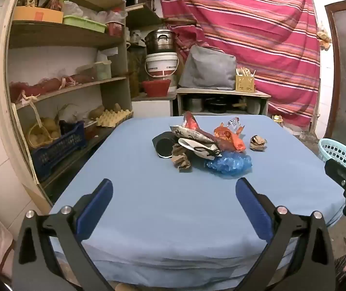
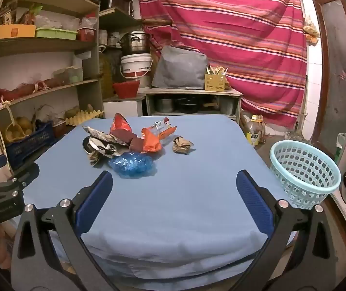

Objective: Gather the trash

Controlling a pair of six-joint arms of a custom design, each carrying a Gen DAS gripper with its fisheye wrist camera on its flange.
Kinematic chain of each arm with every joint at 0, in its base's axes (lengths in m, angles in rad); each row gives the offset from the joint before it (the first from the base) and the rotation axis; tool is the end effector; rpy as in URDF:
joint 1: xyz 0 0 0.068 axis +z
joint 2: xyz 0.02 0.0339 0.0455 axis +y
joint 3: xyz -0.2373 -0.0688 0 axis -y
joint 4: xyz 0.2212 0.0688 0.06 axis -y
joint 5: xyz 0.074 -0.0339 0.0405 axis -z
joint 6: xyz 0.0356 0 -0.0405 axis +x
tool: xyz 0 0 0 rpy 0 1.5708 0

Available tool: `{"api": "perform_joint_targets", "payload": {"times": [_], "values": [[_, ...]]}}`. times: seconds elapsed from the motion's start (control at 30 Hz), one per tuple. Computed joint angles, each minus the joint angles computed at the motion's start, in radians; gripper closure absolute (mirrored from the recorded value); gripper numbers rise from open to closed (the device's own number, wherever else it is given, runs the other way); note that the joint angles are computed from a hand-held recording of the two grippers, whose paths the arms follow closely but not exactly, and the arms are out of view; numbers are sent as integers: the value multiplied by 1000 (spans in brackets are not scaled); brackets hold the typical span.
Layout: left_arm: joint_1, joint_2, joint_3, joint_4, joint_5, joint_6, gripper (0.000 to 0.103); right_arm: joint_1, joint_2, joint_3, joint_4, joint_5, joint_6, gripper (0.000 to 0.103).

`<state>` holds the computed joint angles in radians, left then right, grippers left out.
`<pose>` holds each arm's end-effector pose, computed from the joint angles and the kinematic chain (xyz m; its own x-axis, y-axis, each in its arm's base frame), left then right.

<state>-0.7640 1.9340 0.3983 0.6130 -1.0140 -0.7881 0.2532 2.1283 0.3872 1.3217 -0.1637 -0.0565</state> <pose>0.1856 -0.1360 0.0424 -0.4028 -0.1330 -0.9056 -0.4113 0.9102 0.0493 0.2569 0.0725 0.0423 -0.3715 -0.1537 -0.9156 -0.4129 0.9107 0.0147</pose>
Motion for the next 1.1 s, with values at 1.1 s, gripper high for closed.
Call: {"api": "perform_joint_targets", "payload": {"times": [1.1], "values": [[-80,-89,17,-156,-74,-85,4,-14,-73,-84,50,-6,10,4]]}}
